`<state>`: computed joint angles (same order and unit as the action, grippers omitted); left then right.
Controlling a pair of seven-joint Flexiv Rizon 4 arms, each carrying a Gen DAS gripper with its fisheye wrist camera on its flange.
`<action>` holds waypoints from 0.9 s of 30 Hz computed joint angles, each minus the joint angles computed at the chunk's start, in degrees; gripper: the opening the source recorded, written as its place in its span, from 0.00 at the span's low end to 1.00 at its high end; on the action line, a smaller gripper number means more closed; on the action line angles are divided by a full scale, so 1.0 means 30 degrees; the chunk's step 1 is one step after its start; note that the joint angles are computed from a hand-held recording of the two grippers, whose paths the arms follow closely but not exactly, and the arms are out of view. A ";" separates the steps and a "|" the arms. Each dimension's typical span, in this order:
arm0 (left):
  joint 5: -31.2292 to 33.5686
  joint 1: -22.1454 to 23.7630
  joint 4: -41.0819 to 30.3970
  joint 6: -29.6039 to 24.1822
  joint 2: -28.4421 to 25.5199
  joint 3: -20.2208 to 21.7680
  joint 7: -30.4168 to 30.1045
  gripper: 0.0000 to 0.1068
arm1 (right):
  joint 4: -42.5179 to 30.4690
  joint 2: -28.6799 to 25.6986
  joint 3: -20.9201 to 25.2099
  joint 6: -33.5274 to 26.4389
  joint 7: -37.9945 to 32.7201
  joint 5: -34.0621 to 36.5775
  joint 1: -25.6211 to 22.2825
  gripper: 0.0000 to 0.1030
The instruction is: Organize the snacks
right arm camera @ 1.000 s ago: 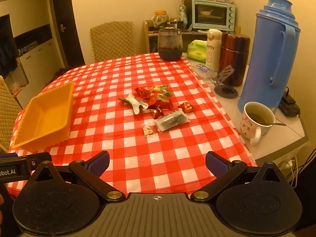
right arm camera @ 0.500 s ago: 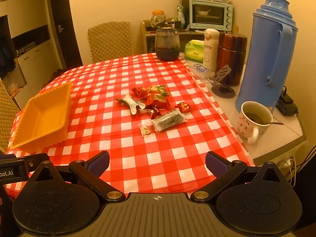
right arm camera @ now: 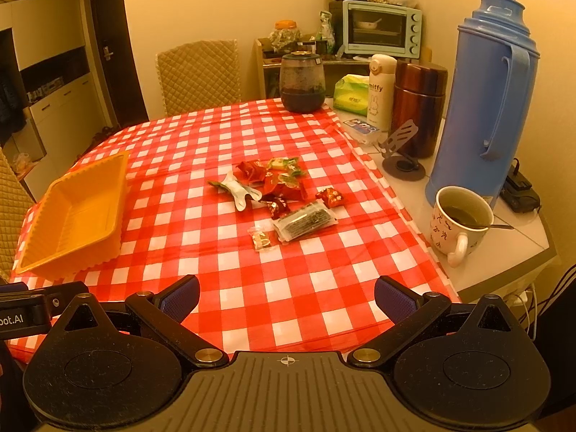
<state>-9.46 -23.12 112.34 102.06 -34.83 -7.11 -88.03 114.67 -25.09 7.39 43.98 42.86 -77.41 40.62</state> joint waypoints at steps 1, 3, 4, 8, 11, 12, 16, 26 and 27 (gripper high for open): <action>-0.0002 -0.0062 -0.0012 0.0008 -0.0006 0.0069 -0.0007 0.96 | -0.0019 -0.0009 0.0011 -0.0034 -0.0062 0.0047 0.0007 0.99; 0.0012 -0.0009 -0.0009 0.0009 -0.0005 0.0005 -0.0019 0.96 | -0.0016 0.0007 0.0022 -0.0090 -0.0117 0.0121 0.0014 0.99; -0.0007 -0.0087 -0.0026 -0.0016 -0.0003 0.0083 -0.0031 0.96 | -0.0004 0.0012 0.0017 -0.0073 -0.0095 0.0094 0.0012 0.99; 0.0018 -0.0070 -0.0030 -0.0024 -0.0001 0.0065 -0.0032 0.96 | 0.0022 0.0028 0.0003 -0.0053 -0.0082 0.0051 -0.0008 0.99; 0.0012 -0.0088 -0.0027 -0.0004 -0.0006 0.0080 -0.0059 0.96 | -0.0004 0.0015 0.0019 -0.0073 -0.0102 0.0118 0.0004 0.99; 0.0007 -0.0101 -0.0031 -0.0008 -0.0005 0.0089 -0.0066 0.96 | -0.0027 -0.0004 0.0023 -0.0096 -0.0135 0.0136 0.0021 0.99; -0.0001 -0.0133 -0.0032 -0.0013 -0.0005 0.0122 -0.0080 0.96 | 0.0002 0.0011 0.0014 -0.0074 -0.0110 0.0106 0.0015 0.99; -0.0006 -0.0191 -0.0039 -0.0045 0.0026 0.0162 -0.0116 0.96 | 0.0004 0.0007 0.0012 -0.0087 -0.0124 0.0141 0.0019 0.99; 0.0006 -0.0169 -0.0037 -0.0022 0.0011 0.0140 -0.0113 0.96 | -0.0012 -0.0007 0.0010 -0.0079 -0.0102 0.0131 0.0023 0.99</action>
<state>-9.44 -23.63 112.23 102.00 -34.80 -6.69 -88.37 114.63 -25.11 7.42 43.74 42.56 -77.01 40.69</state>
